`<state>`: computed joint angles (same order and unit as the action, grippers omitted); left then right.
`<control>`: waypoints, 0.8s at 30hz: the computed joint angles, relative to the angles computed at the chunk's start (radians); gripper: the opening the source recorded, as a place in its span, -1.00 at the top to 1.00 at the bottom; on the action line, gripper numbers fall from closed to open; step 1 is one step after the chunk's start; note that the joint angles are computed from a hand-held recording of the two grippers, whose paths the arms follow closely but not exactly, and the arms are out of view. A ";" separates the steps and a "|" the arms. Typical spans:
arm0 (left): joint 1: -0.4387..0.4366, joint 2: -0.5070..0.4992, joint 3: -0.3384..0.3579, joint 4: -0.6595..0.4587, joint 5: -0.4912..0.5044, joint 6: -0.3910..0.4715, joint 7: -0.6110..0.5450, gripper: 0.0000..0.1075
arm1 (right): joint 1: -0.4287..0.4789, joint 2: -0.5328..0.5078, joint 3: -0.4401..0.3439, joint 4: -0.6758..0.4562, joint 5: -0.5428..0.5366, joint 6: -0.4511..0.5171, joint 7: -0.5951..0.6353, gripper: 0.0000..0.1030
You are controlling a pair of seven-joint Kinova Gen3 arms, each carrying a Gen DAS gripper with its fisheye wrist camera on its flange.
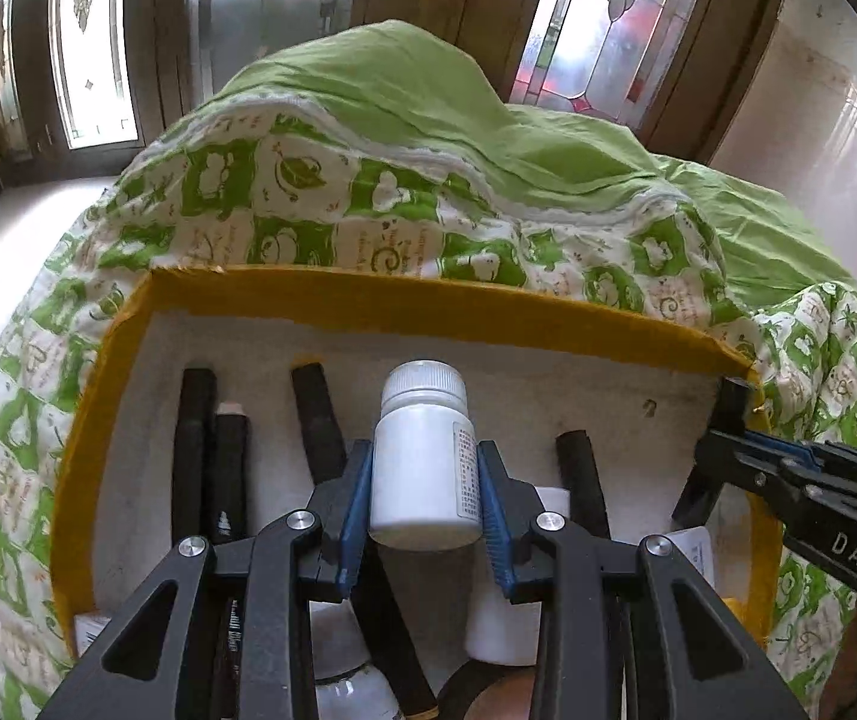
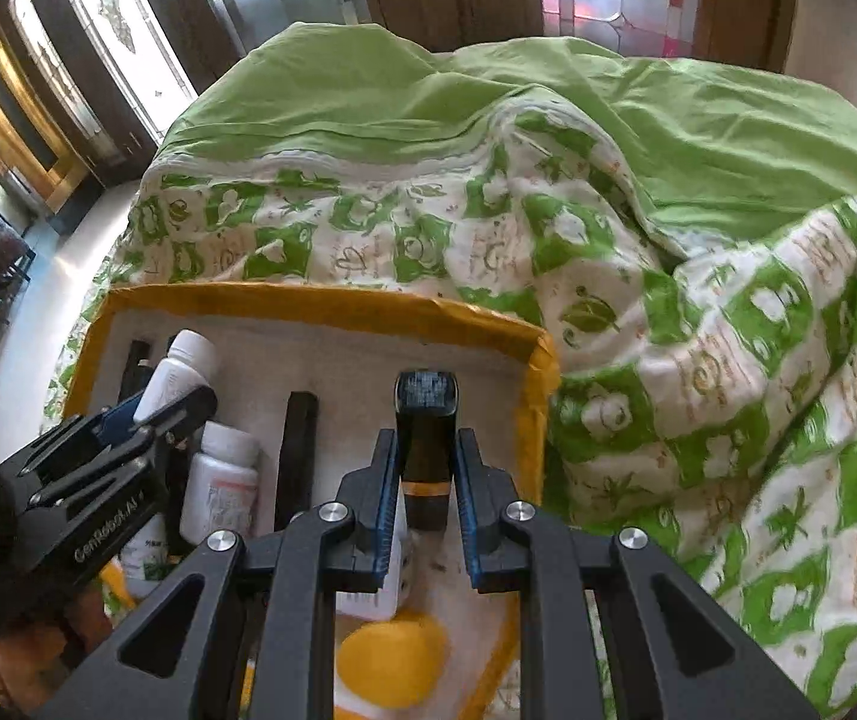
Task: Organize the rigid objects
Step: 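Lower glue bottle and black tube into the tray and open both tools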
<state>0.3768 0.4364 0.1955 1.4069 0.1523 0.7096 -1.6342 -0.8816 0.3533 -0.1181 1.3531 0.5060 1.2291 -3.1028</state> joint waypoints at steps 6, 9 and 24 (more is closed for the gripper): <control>0.007 -0.008 -0.004 0.025 -0.015 -0.018 -0.005 0.36 | 0.004 0.024 0.009 -0.005 0.006 -0.015 0.010 0.66; 0.011 -0.008 -0.008 0.020 -0.022 -0.016 0.002 0.36 | -0.002 0.027 0.016 -0.001 0.017 -0.018 0.004 0.66; 0.043 -0.140 -0.039 0.111 -0.131 -0.038 0.085 -0.12 | -0.112 -0.024 0.002 0.058 0.166 -0.004 -0.198 0.25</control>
<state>0.4197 0.2967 0.1565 1.5178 0.0209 0.6715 -1.5495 -0.9937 0.3289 -0.1157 1.4113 0.6721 1.2248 -3.3012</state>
